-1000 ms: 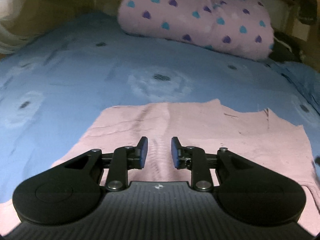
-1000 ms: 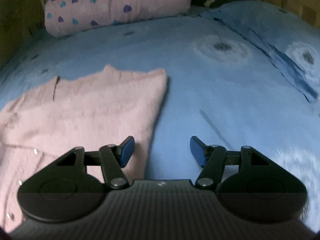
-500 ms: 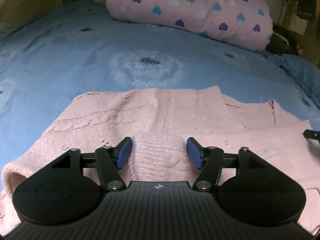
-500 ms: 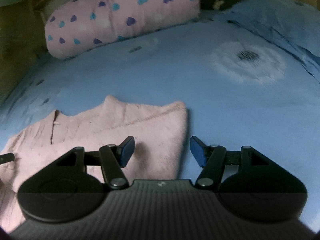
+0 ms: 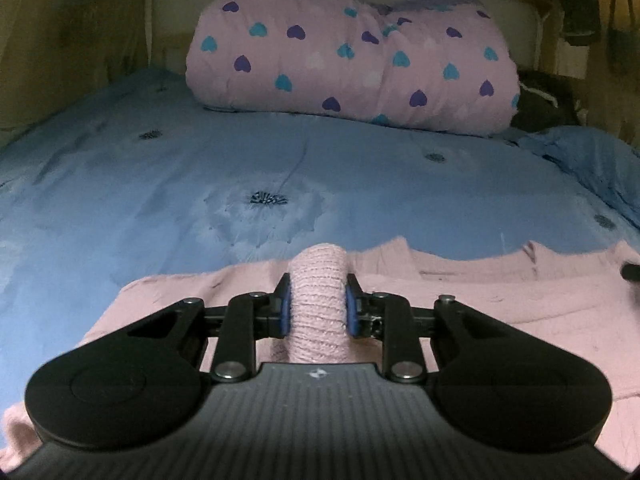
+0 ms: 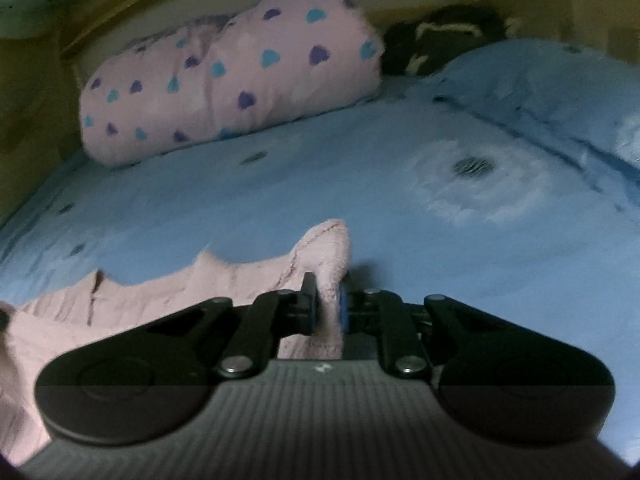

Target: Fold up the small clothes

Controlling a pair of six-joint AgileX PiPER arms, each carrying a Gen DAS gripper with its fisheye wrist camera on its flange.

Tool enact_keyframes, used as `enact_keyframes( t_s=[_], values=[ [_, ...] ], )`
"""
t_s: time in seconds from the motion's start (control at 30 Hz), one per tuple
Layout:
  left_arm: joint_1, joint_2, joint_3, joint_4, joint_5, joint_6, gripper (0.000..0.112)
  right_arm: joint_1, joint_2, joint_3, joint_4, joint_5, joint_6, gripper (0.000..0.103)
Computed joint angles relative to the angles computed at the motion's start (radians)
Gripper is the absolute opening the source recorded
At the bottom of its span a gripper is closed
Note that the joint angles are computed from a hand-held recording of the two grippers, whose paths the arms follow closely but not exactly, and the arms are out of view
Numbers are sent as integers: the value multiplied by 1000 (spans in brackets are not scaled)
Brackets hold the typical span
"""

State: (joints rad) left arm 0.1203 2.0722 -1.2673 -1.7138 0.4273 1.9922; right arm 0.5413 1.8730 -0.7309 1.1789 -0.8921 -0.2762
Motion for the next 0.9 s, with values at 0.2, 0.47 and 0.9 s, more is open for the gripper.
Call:
enact_keyframes(
  t_s=[0.2, 0.47, 0.9],
  values=[
    [-38, 77, -71, 131, -118, -154, 61, -63, 51, -30, 32, 88, 3, 21],
    [-47, -27, -3, 274, -172, -177, 77, 25, 15, -88, 302, 29, -267, 42],
    [46, -291, 191, 632, -142, -546, 77, 338, -139, 20, 418, -48, -333, 43]
  ],
)
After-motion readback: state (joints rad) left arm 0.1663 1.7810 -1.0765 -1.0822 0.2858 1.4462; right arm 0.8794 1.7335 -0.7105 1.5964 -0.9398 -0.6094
